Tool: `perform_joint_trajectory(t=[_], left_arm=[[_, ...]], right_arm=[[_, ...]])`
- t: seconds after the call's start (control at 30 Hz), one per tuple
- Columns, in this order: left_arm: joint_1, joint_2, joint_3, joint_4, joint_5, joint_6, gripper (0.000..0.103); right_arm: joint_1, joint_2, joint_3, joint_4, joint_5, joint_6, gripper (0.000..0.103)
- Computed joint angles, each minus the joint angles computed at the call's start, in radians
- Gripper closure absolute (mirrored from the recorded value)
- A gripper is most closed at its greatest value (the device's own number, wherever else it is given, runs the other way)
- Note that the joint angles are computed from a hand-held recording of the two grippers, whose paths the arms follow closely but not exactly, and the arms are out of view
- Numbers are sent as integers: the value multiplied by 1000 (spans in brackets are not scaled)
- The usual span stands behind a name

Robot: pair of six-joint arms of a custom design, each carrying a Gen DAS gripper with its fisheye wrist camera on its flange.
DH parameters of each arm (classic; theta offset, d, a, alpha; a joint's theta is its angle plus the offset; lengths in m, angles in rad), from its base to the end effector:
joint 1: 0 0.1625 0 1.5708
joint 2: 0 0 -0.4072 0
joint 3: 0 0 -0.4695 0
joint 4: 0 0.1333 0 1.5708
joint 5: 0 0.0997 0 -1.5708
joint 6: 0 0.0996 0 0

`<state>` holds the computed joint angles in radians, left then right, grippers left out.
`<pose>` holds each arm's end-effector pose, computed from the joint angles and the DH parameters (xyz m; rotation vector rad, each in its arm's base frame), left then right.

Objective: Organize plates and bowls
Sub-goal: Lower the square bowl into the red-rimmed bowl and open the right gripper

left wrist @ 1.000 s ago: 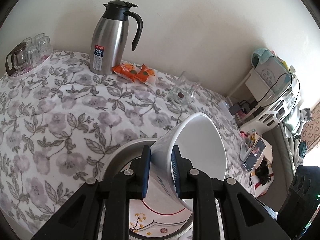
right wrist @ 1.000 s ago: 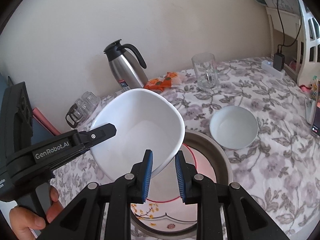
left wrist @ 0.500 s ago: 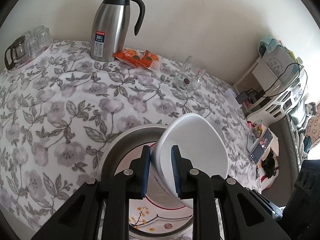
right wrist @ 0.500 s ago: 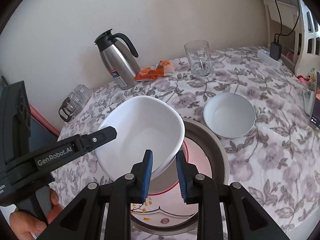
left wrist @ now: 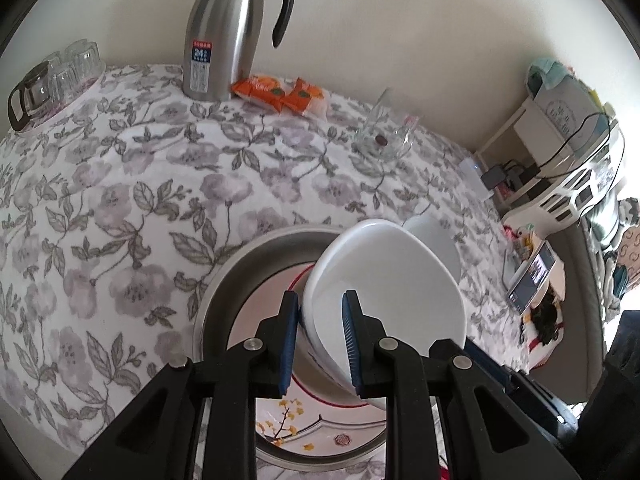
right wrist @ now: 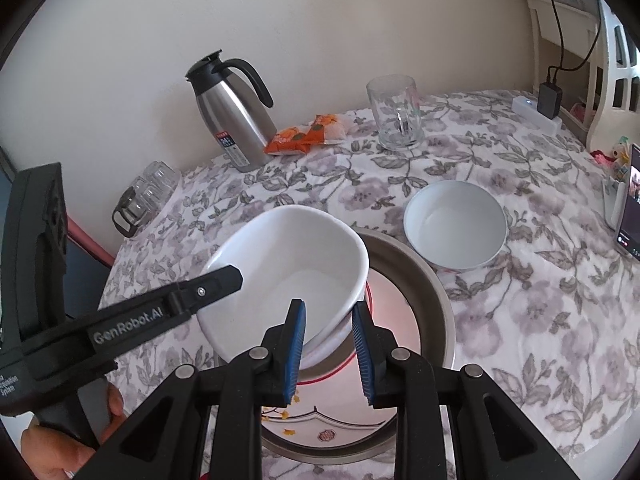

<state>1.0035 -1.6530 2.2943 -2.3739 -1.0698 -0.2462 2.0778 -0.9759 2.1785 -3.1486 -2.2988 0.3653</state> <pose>-0.0919 -0.4813 0.2173 0.3770 2.6793 -0.4753 0.3097 -0.4196 0.0291 -0.0034 -2.5148 0.8353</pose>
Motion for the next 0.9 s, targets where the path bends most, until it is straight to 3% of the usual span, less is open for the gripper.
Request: perform_joint_trajectory(t=[0.4, 0.63, 0.9], left_arm=[[7, 21, -9, 29, 23, -10, 81], [10, 4, -12, -1, -5, -16, 66], [-3, -26, -2, -25, 52, -41, 63]], right_arm=[[-28, 2, -3, 65, 32, 37, 75], [-29, 3, 0, 40, 39, 22, 75], [-19, -6, 5, 13, 15, 24, 75]])
